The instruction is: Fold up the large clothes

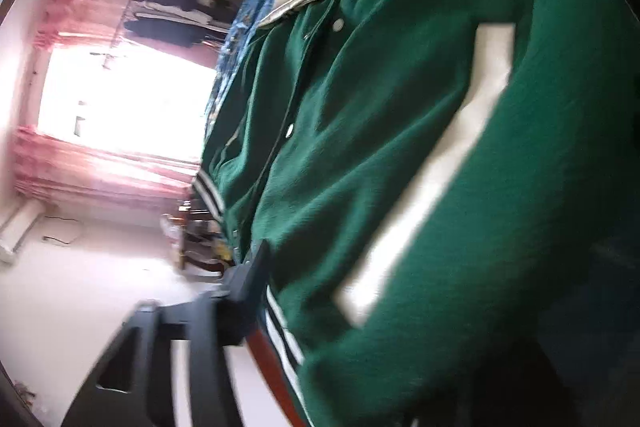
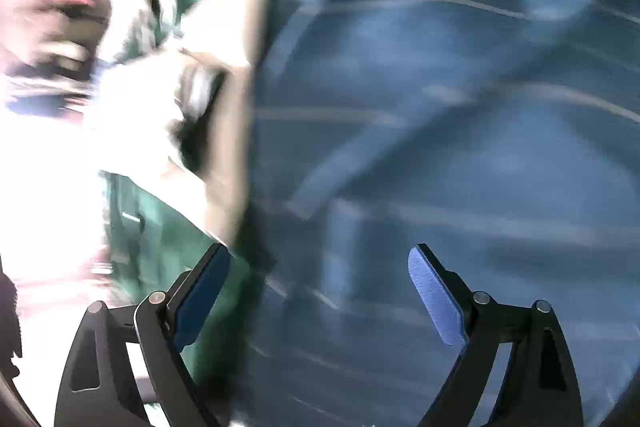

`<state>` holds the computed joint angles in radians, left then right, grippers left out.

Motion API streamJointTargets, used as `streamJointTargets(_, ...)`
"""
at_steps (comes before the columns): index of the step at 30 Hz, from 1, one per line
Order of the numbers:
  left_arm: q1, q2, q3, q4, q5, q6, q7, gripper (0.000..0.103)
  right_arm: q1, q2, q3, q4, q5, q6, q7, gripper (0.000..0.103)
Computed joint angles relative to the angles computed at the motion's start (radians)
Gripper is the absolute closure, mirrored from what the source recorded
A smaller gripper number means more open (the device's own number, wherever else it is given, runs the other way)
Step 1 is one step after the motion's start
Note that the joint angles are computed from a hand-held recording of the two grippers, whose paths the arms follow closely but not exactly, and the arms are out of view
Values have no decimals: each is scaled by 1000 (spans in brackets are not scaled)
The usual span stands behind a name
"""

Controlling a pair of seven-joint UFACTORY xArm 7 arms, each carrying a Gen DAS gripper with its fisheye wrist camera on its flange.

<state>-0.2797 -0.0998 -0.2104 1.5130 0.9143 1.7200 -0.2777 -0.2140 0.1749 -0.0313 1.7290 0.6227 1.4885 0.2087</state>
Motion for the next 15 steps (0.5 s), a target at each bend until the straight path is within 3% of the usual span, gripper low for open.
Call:
streamJointTargets(2, 0, 5, 2, 18, -10, -3, 6, 75, -24, 64, 9, -2, 155, -68, -16, 10)
streamJointTargets(4, 0, 12, 5, 30, -24, 3, 9, 75, -52, 119, 32, -21, 313, -141, -22, 10)
streamJointTargets(8, -3, 12, 8, 23, -43, 6, 11, 75, -70, 193, 90, -32, 499, -257, -25, 10)
streamJointTargets(11, -5, 14, 6, 33, -49, 19, 11, 75, -72, 220, 126, -26, 585, -322, -57, 10)
streamJointTargets(15, -1, 21, 17, 56, -76, 25, 30, 75, -52, 247, 147, 7, 576, -355, -47, 10)
